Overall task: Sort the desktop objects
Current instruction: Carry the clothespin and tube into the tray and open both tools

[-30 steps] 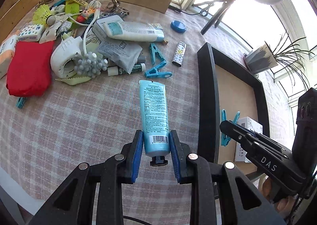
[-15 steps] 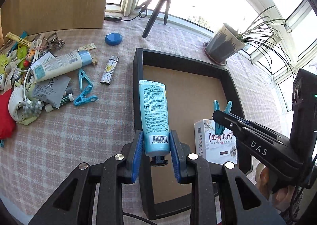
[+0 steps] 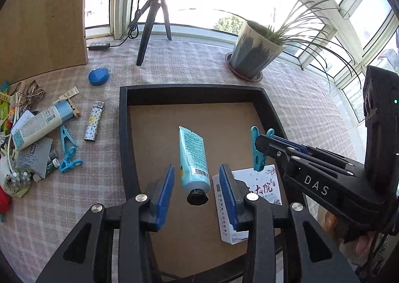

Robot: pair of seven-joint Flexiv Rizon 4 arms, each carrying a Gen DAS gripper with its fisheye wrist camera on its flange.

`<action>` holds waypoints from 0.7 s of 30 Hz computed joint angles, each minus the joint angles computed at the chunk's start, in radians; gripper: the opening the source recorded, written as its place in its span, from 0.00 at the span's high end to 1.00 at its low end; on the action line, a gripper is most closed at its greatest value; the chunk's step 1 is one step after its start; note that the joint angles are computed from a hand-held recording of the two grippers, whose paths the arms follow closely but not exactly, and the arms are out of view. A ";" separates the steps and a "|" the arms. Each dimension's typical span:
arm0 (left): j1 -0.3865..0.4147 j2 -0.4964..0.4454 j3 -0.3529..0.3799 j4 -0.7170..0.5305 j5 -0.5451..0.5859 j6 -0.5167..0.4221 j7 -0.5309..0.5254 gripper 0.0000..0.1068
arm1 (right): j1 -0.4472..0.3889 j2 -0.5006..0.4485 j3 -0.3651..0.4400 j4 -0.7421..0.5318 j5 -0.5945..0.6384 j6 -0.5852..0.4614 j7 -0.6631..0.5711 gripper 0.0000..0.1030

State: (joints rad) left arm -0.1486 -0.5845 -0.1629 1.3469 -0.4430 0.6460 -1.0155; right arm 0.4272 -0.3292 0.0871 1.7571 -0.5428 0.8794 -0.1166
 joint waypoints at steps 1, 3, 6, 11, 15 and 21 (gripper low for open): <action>0.001 -0.004 -0.002 -0.005 -0.006 0.004 -0.004 0.36 | 0.002 0.002 -0.007 0.003 -0.013 0.002 0.014 0.64; -0.003 -0.012 -0.001 -0.014 0.000 0.027 0.000 0.36 | -0.002 -0.001 -0.010 0.001 -0.018 0.005 0.019 0.64; -0.007 -0.030 0.007 -0.047 0.028 0.018 0.003 0.36 | -0.012 -0.015 -0.010 -0.011 -0.006 0.026 0.010 0.64; 0.002 -0.070 0.019 -0.099 0.054 0.007 -0.008 0.37 | -0.017 -0.070 -0.004 -0.080 0.039 0.031 -0.062 0.64; 0.019 -0.114 0.045 -0.152 0.088 -0.012 -0.031 0.37 | -0.017 -0.141 0.004 -0.179 0.100 0.033 -0.161 0.64; 0.072 -0.190 0.074 -0.252 0.126 -0.057 -0.063 0.37 | -0.006 -0.283 0.023 -0.414 0.200 -0.014 -0.343 0.64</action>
State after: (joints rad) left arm -0.0767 -0.7747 -0.0891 1.0953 -0.3170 0.5886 -1.0789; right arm 0.4212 -0.6119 0.1097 1.3434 -0.3424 0.8658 -0.4596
